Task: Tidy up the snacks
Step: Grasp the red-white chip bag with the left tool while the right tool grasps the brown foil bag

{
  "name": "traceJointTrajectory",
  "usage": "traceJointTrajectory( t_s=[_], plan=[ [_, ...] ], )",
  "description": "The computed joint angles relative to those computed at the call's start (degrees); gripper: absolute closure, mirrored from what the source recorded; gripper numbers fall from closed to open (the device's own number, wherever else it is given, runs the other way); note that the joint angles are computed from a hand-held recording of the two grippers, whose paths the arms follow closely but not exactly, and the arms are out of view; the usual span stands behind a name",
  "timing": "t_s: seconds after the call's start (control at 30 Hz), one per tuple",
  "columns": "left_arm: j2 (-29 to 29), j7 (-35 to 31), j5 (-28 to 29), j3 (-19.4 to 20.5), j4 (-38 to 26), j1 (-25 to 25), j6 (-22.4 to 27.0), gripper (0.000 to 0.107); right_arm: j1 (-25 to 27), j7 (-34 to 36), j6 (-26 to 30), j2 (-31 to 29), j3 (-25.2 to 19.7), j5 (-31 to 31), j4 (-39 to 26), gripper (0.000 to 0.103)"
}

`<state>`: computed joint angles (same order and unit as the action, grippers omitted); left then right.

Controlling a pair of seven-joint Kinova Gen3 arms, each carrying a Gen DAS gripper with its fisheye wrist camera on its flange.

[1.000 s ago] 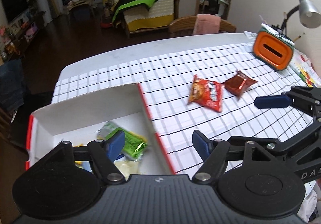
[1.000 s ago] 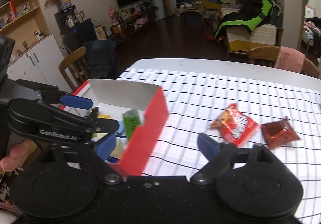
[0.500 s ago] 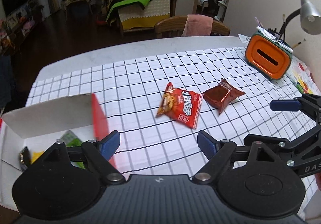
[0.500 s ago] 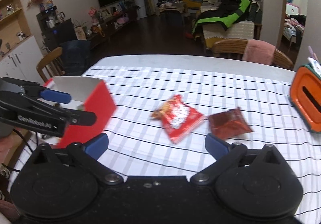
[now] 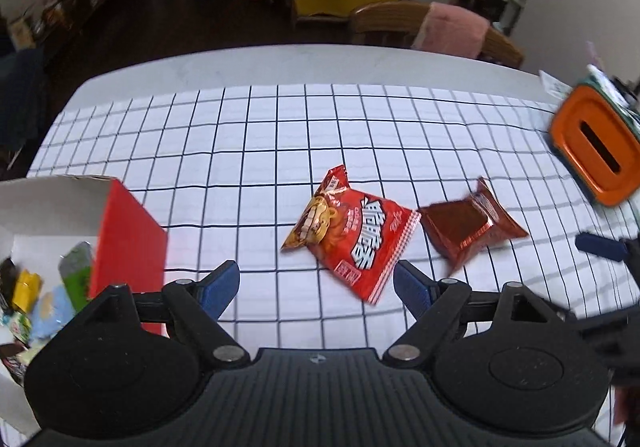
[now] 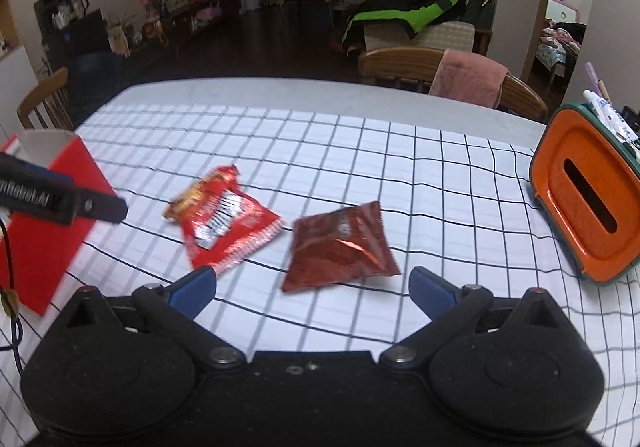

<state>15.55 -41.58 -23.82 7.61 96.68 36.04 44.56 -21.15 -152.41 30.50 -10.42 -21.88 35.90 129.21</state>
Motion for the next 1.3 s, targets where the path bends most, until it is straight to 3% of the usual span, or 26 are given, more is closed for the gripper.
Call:
traceJointTrajectory(
  t_s=[0.47,0.63,0.83,1.07,1.3],
  plan=[
    [15.9,8.8,12.2,-3.7,-18.7,-2.1,8.9,0.023,2.1,9.6,-9.3,5.1,6.9,-0.7,1.2,0.000],
    [19.8,13.5,13.6,-5.4,-24.0,-1.5,11.3,0.023,2.5,13.8,-11.7,7.4,8.9,-3.4,0.6,0.000],
    [24.5,13.8,13.3,-5.9,-30.7,-0.9,14.9,0.023,1.8,16.2,-13.5,10.8,11.4,-5.8,-0.8,0.000],
    [26.7,14.4,14.7,-6.0,-32.2,-1.8,15.8,0.023,-0.6,18.8,-14.0,15.4,15.2,-8.9,-3.0,0.000],
    [28.5,13.3,16.5,-5.5,-32.9,-3.2,15.6,0.023,-4.9,15.2,-13.8,18.0,18.9,-6.8,-3.6,0.000]
  ],
)
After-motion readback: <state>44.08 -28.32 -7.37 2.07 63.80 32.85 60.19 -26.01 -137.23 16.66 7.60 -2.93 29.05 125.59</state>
